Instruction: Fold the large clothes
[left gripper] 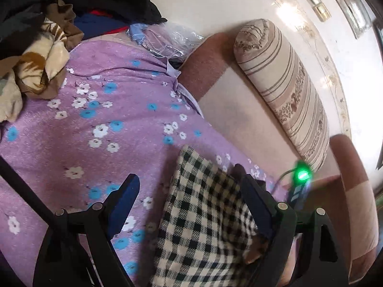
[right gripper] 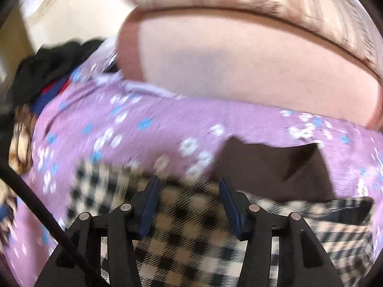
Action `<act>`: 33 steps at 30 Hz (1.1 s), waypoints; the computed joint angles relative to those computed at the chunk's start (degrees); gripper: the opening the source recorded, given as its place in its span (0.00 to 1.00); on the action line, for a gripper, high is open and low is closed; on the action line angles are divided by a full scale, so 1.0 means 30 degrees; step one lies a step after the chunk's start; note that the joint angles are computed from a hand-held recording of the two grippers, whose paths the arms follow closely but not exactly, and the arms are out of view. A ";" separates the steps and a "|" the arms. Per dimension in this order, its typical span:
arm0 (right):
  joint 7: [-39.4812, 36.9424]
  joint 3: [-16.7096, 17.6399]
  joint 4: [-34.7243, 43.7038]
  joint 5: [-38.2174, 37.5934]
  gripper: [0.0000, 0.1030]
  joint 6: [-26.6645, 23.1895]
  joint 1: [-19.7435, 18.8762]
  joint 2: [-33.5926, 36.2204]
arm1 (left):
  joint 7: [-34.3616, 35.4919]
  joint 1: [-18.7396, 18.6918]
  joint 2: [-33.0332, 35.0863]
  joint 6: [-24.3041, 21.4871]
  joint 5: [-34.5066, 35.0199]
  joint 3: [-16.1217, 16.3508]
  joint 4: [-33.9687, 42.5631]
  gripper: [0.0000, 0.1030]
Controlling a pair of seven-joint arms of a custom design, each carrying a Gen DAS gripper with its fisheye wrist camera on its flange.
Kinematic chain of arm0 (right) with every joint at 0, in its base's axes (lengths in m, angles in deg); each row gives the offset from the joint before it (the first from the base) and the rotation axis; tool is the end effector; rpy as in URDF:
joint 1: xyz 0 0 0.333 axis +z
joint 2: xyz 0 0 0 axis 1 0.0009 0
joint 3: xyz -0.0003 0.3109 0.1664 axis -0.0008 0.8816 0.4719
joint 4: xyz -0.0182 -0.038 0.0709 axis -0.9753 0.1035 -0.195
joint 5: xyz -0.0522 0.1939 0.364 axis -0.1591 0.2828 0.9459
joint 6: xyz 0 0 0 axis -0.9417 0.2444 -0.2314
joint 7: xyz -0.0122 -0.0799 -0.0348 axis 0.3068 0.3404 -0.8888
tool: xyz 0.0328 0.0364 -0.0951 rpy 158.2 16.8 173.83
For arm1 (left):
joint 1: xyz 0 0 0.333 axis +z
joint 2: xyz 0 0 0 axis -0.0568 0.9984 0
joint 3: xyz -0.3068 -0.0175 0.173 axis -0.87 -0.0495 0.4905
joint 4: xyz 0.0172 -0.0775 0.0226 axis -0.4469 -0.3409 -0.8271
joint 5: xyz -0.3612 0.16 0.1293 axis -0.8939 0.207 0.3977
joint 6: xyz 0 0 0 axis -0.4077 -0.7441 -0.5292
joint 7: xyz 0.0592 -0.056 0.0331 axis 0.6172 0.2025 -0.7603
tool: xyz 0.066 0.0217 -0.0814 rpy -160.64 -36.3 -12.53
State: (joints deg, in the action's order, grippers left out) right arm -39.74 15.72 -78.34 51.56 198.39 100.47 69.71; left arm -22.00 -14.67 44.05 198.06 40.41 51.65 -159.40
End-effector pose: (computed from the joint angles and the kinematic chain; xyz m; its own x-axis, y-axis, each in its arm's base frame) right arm 0.5986 0.1088 0.3978 0.4447 -0.8873 -0.1223 -0.7609 -0.3023 -0.5741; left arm 0.3733 -0.2893 0.4384 0.4584 -0.6551 0.6005 -0.4492 -0.7539 -0.4795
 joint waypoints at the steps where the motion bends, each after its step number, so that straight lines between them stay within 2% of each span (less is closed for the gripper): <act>1: -0.0449 0.0000 0.0055 0.0697 0.54 -0.0576 -0.0311 -0.0261 | 0.0938 -0.0279 -0.0043 -0.0224 -0.0646 0.0099 -0.0052 0.82; 3: -0.1745 -0.0513 -0.0346 0.1709 0.60 -0.2413 -0.1180 -0.1479 | 0.2549 -0.0750 -0.0026 -0.0869 -0.1789 0.0081 -0.0010 0.82; 5: -0.2883 -0.1161 -0.0870 0.1878 0.61 -0.3335 -0.1732 -0.2412 | 0.3629 -0.1103 -0.0025 -0.1239 -0.2676 0.0014 -0.0035 0.82; 8: -0.4346 -0.2604 -0.2098 0.1409 0.63 -0.3730 -0.3112 -0.3645 | 0.4853 -0.1626 0.0274 -0.1540 -0.3680 -0.0198 0.0068 0.82; 12: -0.4194 -0.3726 -0.1907 0.0596 0.64 -0.3683 -0.4809 -0.3109 | 0.8789 -0.3350 0.0899 -0.3274 -0.7501 -0.0133 0.0252 0.82; 14: -0.3867 -0.3925 -0.1333 0.0274 0.64 -0.4075 -0.5433 -0.2486 | 1.0135 -0.3981 0.1188 -0.4179 -0.8977 -0.0231 0.0418 0.82; 16: -0.4009 -0.3962 -0.0490 0.0874 0.64 -0.5306 -0.5925 -0.1757 | 1.0416 -0.4404 0.1394 -0.4720 -0.9912 -0.0434 0.0471 0.82; 19: -0.2866 -0.3546 0.0197 -0.0075 0.62 -0.5432 -0.5883 -0.0821 | 0.9774 -0.4624 0.1801 -0.4182 -1.0248 -0.0601 0.0347 0.82; 21: -0.1623 -0.3294 0.0499 -0.1889 0.31 -0.5111 -0.5477 -0.0203 | 0.9536 -0.4632 0.2297 -0.4072 -0.9901 -0.0693 0.0526 0.82; 23: 0.0726 -0.3226 0.0721 -0.4867 0.28 -0.3430 -0.4540 0.0602 | 0.9498 -0.4686 0.2650 -0.4434 -0.9464 -0.0747 0.0787 0.82; 25: 0.1711 -0.3045 0.0738 -0.5919 0.16 -0.2090 -0.3968 0.0992 | 0.9604 -0.4785 0.2956 -0.4932 -0.9169 -0.0731 0.1052 0.82; 26: 0.1757 -0.2934 0.0792 -0.5822 0.07 -0.1836 -0.3960 0.1093 | 0.9686 -0.4821 0.3056 -0.5039 -0.9134 -0.0665 0.1124 0.82; 30: 0.0148 -0.2062 0.1219 -0.3184 0.07 -0.0816 -0.4446 0.1001 | 0.9666 -0.4735 0.3208 -0.4472 -0.8855 -0.0341 0.0984 0.82; 33: -0.0093 -0.2147 0.1951 -0.2203 0.06 -0.0964 -0.4700 0.1067 | 0.9649 -0.4660 0.3353 -0.4208 -0.8762 -0.0229 0.0922 0.82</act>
